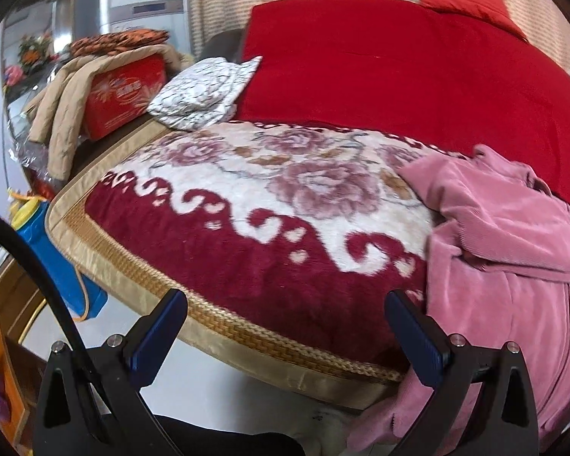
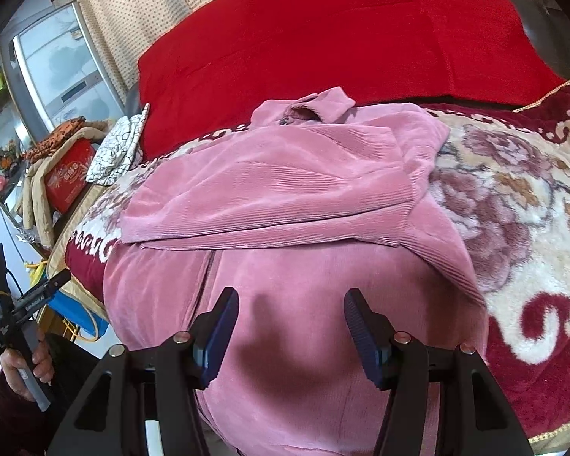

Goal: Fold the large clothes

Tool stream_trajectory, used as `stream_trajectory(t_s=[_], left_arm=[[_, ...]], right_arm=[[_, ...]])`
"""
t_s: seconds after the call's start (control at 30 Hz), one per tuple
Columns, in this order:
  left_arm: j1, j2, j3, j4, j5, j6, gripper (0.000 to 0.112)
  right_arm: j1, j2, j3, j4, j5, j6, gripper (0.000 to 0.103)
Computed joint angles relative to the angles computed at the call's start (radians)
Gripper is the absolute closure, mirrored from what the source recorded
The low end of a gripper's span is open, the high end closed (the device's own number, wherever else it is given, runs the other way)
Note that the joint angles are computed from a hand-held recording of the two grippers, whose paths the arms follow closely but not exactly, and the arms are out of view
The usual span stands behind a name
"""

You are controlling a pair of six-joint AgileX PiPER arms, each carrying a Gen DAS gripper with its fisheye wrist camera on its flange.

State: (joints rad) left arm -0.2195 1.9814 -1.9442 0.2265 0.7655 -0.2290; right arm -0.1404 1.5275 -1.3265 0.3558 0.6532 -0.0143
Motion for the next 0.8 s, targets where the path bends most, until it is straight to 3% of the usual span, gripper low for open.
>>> stream_trajectory(t_s=[0.6,0.67,0.8], left_arm=[[0.016,0.008,-0.008,-0.014,0.005,-0.006,0.009],[0.022,0.030,-0.041,-0.102,0.043,0.078,0.009],[0.043,0.148,-0.220,-0.346,0.281,0.310,0.009]], right_arm=[[0.030,0.013,-0.022,-0.021,-0.002,0.018,0.041],[0.019,0.000,-0.009,-0.011,-0.003,0.011,0.041],[-0.029,-0.045,0.044,0.054,0.001,-0.034,0.041]])
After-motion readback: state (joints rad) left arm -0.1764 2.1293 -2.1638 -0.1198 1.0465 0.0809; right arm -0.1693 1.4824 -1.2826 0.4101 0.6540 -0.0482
